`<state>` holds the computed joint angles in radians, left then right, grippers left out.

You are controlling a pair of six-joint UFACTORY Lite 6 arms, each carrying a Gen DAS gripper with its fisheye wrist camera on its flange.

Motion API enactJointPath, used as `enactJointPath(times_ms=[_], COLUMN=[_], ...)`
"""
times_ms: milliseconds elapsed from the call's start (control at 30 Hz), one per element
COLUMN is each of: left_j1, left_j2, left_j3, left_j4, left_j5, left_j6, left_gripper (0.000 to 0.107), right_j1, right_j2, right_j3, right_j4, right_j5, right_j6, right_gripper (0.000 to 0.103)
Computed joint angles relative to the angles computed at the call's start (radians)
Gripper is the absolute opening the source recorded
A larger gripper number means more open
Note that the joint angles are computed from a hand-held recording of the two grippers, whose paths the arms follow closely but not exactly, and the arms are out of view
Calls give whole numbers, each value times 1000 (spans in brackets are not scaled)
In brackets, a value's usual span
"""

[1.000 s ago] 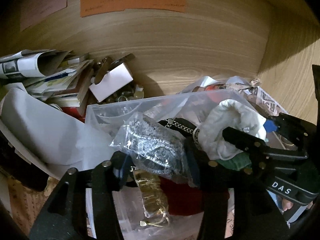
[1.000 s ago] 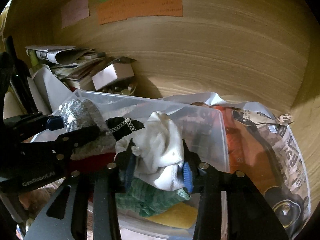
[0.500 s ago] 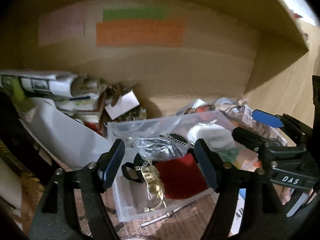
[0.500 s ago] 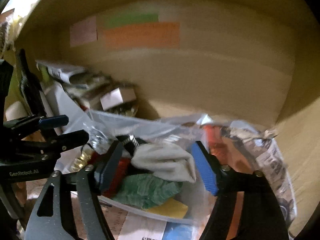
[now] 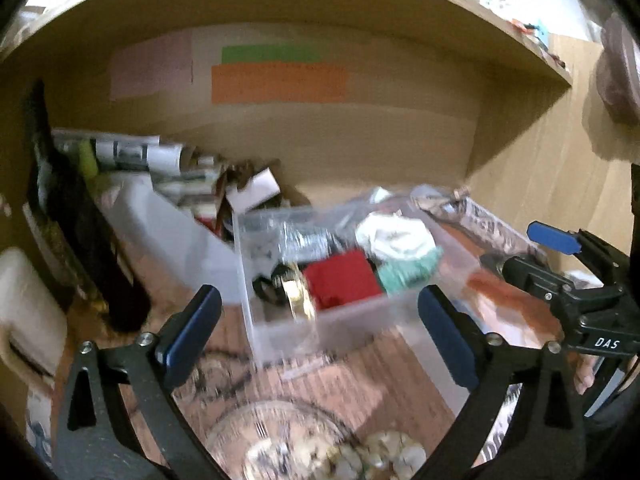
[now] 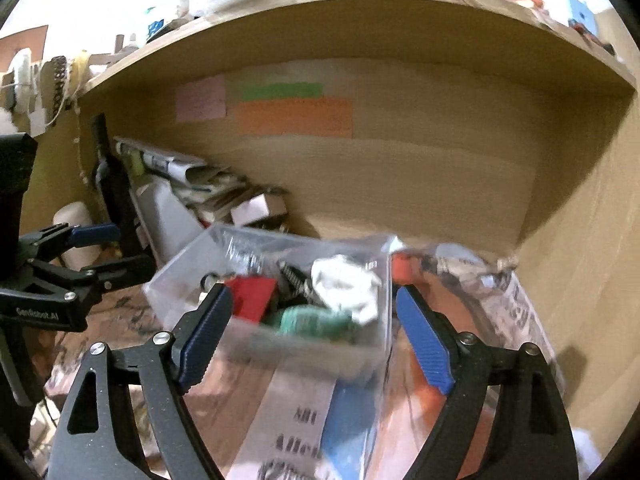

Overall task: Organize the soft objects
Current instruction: 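Grasp the floral scrunchie with the left tool while the right tool grasps the braided cord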

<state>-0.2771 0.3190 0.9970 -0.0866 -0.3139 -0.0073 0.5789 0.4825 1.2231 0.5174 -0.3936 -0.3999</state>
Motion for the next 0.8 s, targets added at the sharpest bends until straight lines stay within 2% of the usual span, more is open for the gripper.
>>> enactJointPath(times_ms=[267, 400, 567, 800], left_j1=[-34, -66, -81, -90], left_j2=[-28, -1, 69, 155], left_j3=[-176, -216, -225, -236], left_j4=[124, 55, 88, 95], left_j5=[-55, -79, -87, -129], left_j6=[-154, -106, -154, -156], left_gripper=[100, 100, 100, 100], right_j1=[12, 19, 26, 64], right_j2=[-16, 32, 65, 114], right_j3=[-183, -206, -238, -216], right_j4=[-103, -140, -192, -59], right_j5=[-31, -20, -24, -46], right_j6=[220, 290, 372, 242], right_gripper=[82, 82, 81, 54])
